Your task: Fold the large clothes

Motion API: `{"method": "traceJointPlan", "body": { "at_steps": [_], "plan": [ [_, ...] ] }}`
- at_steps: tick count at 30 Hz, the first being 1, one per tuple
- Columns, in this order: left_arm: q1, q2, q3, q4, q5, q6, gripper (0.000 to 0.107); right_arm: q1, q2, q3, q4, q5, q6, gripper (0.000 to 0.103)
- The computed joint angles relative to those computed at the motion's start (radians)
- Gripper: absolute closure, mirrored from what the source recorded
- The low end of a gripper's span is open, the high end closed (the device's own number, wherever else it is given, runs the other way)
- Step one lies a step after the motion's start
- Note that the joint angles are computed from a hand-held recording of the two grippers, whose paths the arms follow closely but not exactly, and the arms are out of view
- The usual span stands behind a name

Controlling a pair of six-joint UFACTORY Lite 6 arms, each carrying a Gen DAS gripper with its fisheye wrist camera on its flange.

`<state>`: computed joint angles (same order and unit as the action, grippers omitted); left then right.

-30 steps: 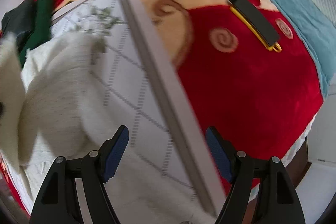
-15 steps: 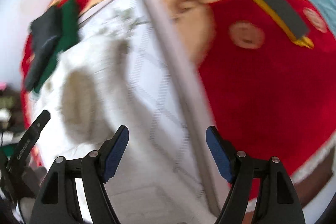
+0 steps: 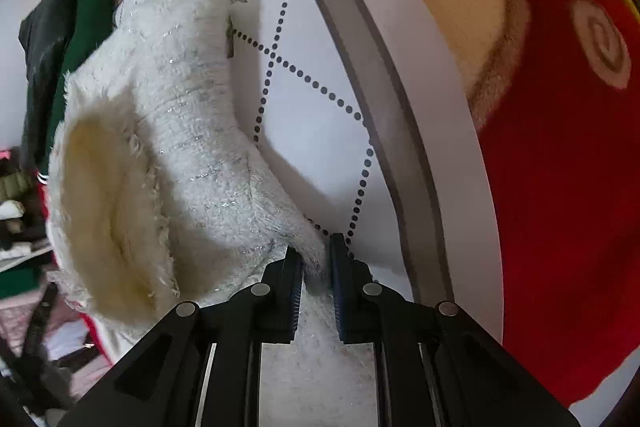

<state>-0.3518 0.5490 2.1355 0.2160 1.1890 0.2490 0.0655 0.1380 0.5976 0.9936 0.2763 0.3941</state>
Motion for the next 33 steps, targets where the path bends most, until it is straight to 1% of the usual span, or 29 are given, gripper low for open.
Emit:
{"method": "traceJointPlan", "body": {
  "at_steps": [1,2,3,4,5,6,7,8,9,10,11,12,13,14,15,16,18,19,20,21,22,24,25,28,29,30,31,33],
  "plan": [
    [0.011,0.012,0.022,-0.008,0.013,0.012,0.014,-0.005,-0.037,-0.004,-0.103,0.029,0.100,0.063],
    [0.018,0.012,0.026,-0.010,0.013,0.018,0.014,-0.017,-0.086,-0.010,-0.191,0.053,0.205,0.060],
    [0.025,-0.003,0.009,-0.009,-0.001,0.027,0.014,-0.027,-0.156,-0.013,-0.281,0.087,0.309,0.060],
    [0.030,-0.001,0.017,-0.009,0.000,0.035,0.014,-0.021,-0.224,-0.013,-0.379,0.099,0.414,0.060],
    [0.038,-0.007,0.010,-0.009,-0.006,0.042,0.014,-0.016,-0.274,-0.009,-0.453,0.110,0.489,0.060],
    [0.044,-0.008,0.009,-0.010,-0.004,0.045,0.014,-0.010,-0.321,0.015,-0.500,0.105,0.522,0.058],
    [0.053,0.001,0.020,-0.010,0.004,0.050,0.014,-0.006,-0.328,0.045,-0.505,0.093,0.513,0.057],
    [0.060,0.009,0.032,-0.012,0.012,0.053,0.014,-0.003,-0.312,0.081,-0.468,0.067,0.462,0.055],
    [0.069,0.022,0.050,-0.014,0.023,0.054,0.014,0.000,-0.272,0.123,-0.389,0.021,0.370,0.051],
    [0.075,0.031,0.065,-0.012,0.029,0.055,0.014,0.003,-0.204,0.181,-0.306,-0.002,0.265,0.047],
    [0.083,0.039,0.081,-0.009,0.033,0.056,0.014,-0.001,-0.116,0.260,-0.244,0.009,0.161,0.045],
    [0.093,0.045,0.096,-0.007,0.034,0.062,0.014,-0.005,-0.018,0.339,-0.175,0.048,0.056,0.045],
    [0.102,0.048,0.104,-0.007,0.032,0.068,0.014,-0.020,0.086,0.423,-0.117,0.103,-0.026,0.046],
    [0.115,0.053,0.115,-0.003,0.032,0.076,0.014,-0.041,0.158,0.481,-0.101,0.157,-0.066,0.055],
    [0.124,0.058,0.125,-0.003,0.035,0.083,0.014,-0.045,0.237,0.547,-0.126,0.193,-0.064,0.096],
    [0.141,0.068,0.144,-0.003,0.041,0.094,0.014,-0.033,0.273,0.589,-0.193,0.198,-0.020,0.096],
    [0.174,0.069,0.144,-0.001,0.035,0.114,0.014,-0.026,0.233,0.578,-0.403,0.139,0.142,0.096],
    [0.188,0.059,0.123,0.003,0.018,0.120,0.014,-0.034,0.216,0.580,-0.507,0.137,0.228,0.096],
    [0.198,0.044,0.092,0.012,-0.005,0.121,0.014,-0.043,0.220,0.594,-0.588,0.161,0.308,0.096],
    [0.207,0.033,0.054,0.031,-0.030,0.118,0.014,-0.047,0.266,0.640,-0.626,0.222,0.351,0.094],
    [0.214,0.036,0.043,0.046,-0.035,0.114,0.014,-0.047,0.323,0.686,-0.623,0.294,0.353,0.083],
    [0.229,0.055,0.062,0.050,-0.019,0.114,0.014,-0.052,0.341,0.694,-0.576,0.352,0.323,0.069],
    [0.235,0.056,0.071,0.048,-0.019,0.121,0.014,-0.050,0.304,0.684,-0.598,0.354,0.354,0.066],
    [0.231,0.056,0.093,0.058,-0.041,0.124,0.012,-0.021,0.173,0.707,-0.736,0.415,0.530,0.064],
    [0.223,0.075,0.125,0.061,-0.035,0.121,0.011,-0.009,0.174,0.741,-0.763,0.424,0.567,0.063],
    [0.209,0.113,0.185,0.066,-0.018,0.115,0.011,0.000,0.182,0.811,-0.786,0.452,0.596,0.059],
    [0.189,0.159,0.252,0.082,-0.001,0.103,0.011,0.002,0.228,0.902,-0.788,0.483,0.600,0.057],
    [0.149,0.273,0.427,0.117,0.042,0.088,0.011,-0.009,0.370,1.102,-0.739,0.540,0.541,0.057]
  ]
}}
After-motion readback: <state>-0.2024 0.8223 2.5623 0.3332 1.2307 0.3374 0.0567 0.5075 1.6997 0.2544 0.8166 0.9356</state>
